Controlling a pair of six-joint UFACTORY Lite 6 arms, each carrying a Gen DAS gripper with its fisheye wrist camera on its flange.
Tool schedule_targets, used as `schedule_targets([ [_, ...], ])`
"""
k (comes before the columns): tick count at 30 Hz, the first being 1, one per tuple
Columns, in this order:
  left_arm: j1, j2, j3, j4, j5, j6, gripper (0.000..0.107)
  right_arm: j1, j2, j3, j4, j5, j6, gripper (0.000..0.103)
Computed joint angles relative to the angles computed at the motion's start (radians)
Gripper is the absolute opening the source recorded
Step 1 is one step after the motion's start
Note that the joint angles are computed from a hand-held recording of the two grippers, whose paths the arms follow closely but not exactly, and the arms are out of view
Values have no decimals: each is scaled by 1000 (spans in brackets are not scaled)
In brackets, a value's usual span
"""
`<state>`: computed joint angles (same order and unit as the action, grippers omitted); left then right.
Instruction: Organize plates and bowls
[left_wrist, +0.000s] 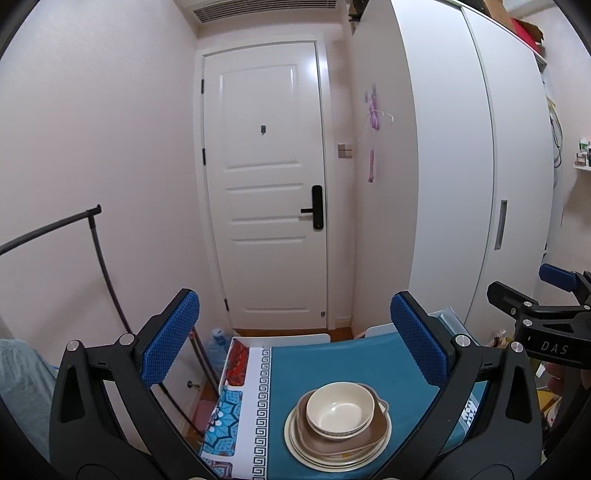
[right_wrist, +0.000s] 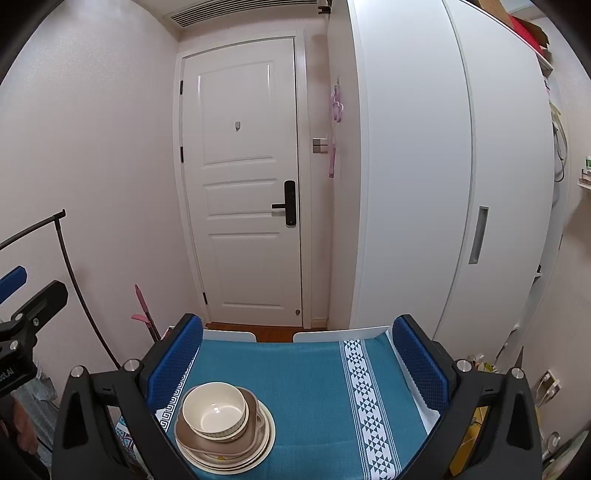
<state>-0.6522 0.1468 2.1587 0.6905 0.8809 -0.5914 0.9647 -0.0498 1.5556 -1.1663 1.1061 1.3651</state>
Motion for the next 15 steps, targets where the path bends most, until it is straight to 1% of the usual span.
schedule_targets([
  [15, -14, 0, -1, 9, 3, -11, 103, 6, -4, -3, 7, 16, 5, 102],
])
